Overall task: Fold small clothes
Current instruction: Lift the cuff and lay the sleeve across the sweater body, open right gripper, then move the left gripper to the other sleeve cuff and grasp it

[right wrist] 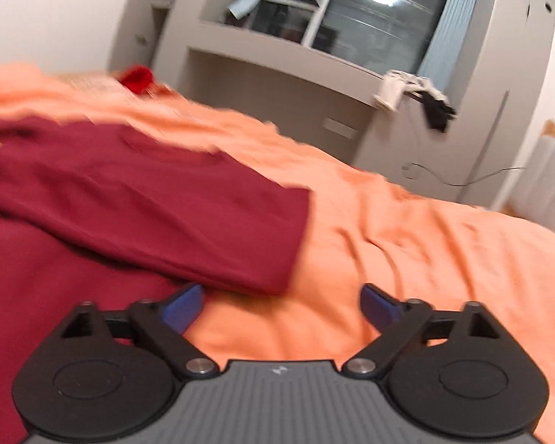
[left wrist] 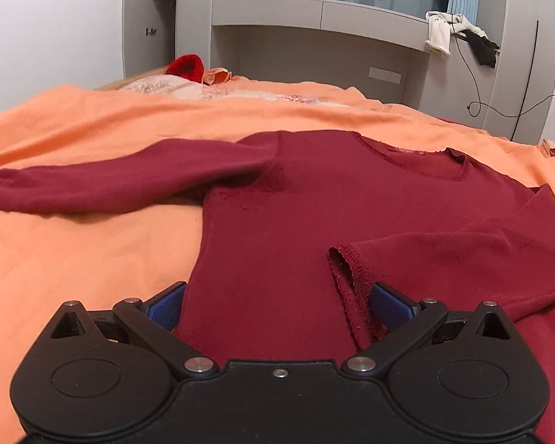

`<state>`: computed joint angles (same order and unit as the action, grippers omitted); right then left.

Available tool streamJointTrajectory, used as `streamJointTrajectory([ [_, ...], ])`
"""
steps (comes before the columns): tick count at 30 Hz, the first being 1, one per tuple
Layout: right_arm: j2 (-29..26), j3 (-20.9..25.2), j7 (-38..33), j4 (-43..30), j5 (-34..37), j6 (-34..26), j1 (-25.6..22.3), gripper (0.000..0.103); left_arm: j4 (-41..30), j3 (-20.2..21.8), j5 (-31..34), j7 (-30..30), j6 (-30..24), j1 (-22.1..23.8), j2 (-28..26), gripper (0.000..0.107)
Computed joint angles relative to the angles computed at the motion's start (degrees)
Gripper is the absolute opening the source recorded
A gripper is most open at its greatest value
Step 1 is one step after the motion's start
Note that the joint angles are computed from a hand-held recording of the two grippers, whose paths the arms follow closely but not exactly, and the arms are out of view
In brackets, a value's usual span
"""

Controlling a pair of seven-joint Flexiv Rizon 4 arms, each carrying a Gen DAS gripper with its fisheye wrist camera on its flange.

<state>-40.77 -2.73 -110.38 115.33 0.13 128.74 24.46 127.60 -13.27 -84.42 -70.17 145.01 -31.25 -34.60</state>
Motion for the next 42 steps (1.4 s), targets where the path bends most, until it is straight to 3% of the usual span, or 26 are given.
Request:
streamJointTrajectory([
  [2,-1.8,-2.0,-0.4,-1.9,1.9,-1.9,1.3,0.076,-0.1,0.0,0.1,0.2,0.1,0.0,-0.2,0.103],
  [5,-3.4,1.5,2.8,-3.5,-2.3,-2.9,-2.9,0.07,-0.5,-0.1,-0.3,1.1,0.3,0.0,-0.5,0.103],
  [8,-4.6,1.1,3.6,-4.1,-2.5,-0.8,-2.4,0.066,-0.6,-0.2,-0.2,1.6,0.3,0.1,-0.7,0.103],
  [11,-5.9,-0.8,1.8,-4.8,-1.1,1.2,0.0,0.045,-0.8,-0.3,-0.4,2.0,0.4,0.0,-0.8,0.103],
  [13,-7.0,-1.4,0.6,-5.5,-0.2,2.8,0.9,0.023,-0.8,-0.3,-0.3,2.1,0.4,0.1,-0.8,0.103],
  [16,-7.0,-1.0,0.9,-6.4,-0.8,2.0,0.1,0.006,-0.9,-0.3,-0.3,2.2,0.3,0.1,-0.8,0.103],
  [18,-6.1,1.1,3.5,-6.7,-2.6,0.0,-2.4,0.004,-0.9,-0.3,-0.3,2.1,0.4,0.1,-0.8,0.103],
  [21,-4.2,7.7,13.2,-6.5,-8.5,-5.3,-10.0,0.003,-1.0,-0.4,-0.5,2.4,0.4,0.1,-0.9,0.103],
  [24,-4.2,10.7,20.2,-6.7,-13.0,-8.1,-14.1,0.003,-0.5,-0.1,0.7,1.2,0.5,0.1,-0.8,0.103],
  [28,-3.9,8.8,22.5,-6.1,-15.1,-7.8,-13.1,0.004,6.5,3.6,16.3,-15.0,1.7,1.0,1.0,0.102],
  [30,-3.1,8.5,24.2,-5.4,-15.7,-9.5,-13.0,0.008,7.9,4.7,19.1,-18.5,2.8,0.8,1.6,0.102],
  [32,-2.6,8.3,25.4,-4.7,-15.9,-10.4,-12.9,0.016,9.0,5.3,18.8,-20.3,4.5,0.1,2.3,0.102],
  [34,-1.9,9.8,27.3,-3.9,-17.4,-11.2,-15.0,0.036,10.2,5.6,16.7,-20.4,6.2,-0.7,3.7,0.102],
  [36,-1.1,10.3,28.9,-2.7,-17.5,-10.4,-15.9,0.042,12.4,5.8,14.3,-21.4,8.4,-1.2,5.5,0.102],
  [38,0.0,11.1,30.4,-1.0,-18.0,-9.3,-17.1,0.053,16.3,6.2,13.3,-26.0,11.4,-1.2,7.7,0.103],
  [40,1.1,12.2,32.1,0.8,-19.0,-7.2,-18.7,0.071,20.6,6.4,11.8,-31.4,13.1,-0.8,10.0,0.103],
  [42,2.1,12.7,33.3,2.5,-20.4,-5.2,-19.6,0.077,24.4,6.5,10.3,-37.0,13.9,-0.5,12.1,0.103],
])
